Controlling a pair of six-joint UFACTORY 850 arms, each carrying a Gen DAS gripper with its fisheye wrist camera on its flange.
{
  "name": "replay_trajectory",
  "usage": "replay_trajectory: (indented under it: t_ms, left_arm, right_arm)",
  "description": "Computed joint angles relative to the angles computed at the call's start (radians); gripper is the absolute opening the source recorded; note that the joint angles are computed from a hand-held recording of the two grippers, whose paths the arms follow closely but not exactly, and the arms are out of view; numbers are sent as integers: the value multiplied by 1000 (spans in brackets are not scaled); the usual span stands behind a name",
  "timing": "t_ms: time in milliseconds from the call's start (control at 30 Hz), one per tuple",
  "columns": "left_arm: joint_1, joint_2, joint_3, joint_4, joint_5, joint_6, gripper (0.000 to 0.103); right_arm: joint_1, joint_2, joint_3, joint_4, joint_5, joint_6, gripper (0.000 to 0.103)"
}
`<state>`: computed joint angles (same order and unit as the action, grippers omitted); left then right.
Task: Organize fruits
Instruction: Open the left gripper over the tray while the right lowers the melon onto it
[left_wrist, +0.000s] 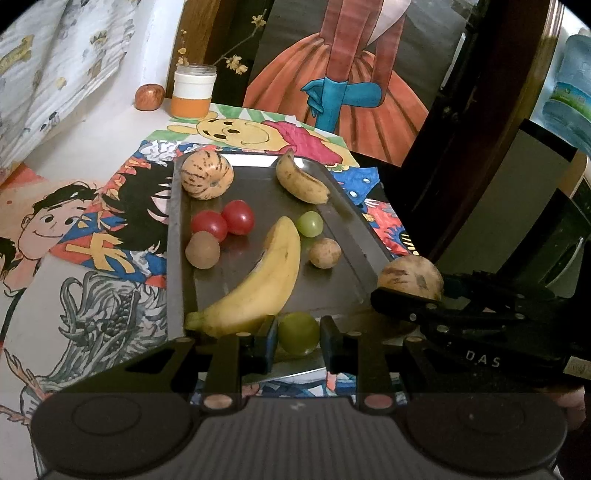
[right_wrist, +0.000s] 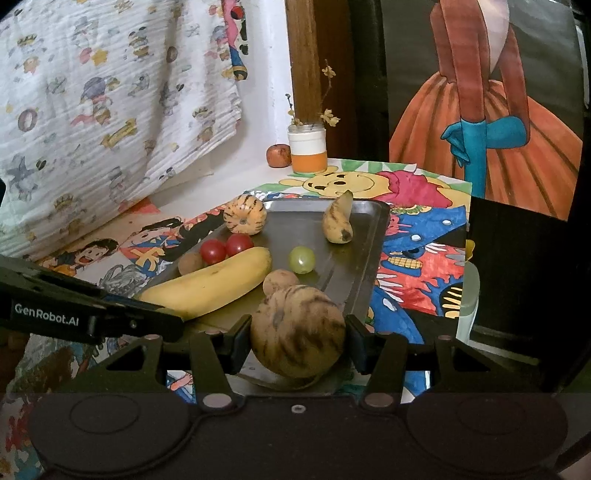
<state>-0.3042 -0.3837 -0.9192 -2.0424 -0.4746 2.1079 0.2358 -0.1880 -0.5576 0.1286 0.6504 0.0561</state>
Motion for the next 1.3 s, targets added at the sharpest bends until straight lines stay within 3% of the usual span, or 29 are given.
replay_trajectory:
  t_ms: [767,1300]
  left_arm:
    - [-2,4,9,-5,10,-11,28]
    - [-3,16,22,-13,11,-14,36]
  right_arm:
    - [17,-2,9,38,24,-39,55]
    - [25,5,25,54,38,-34,58]
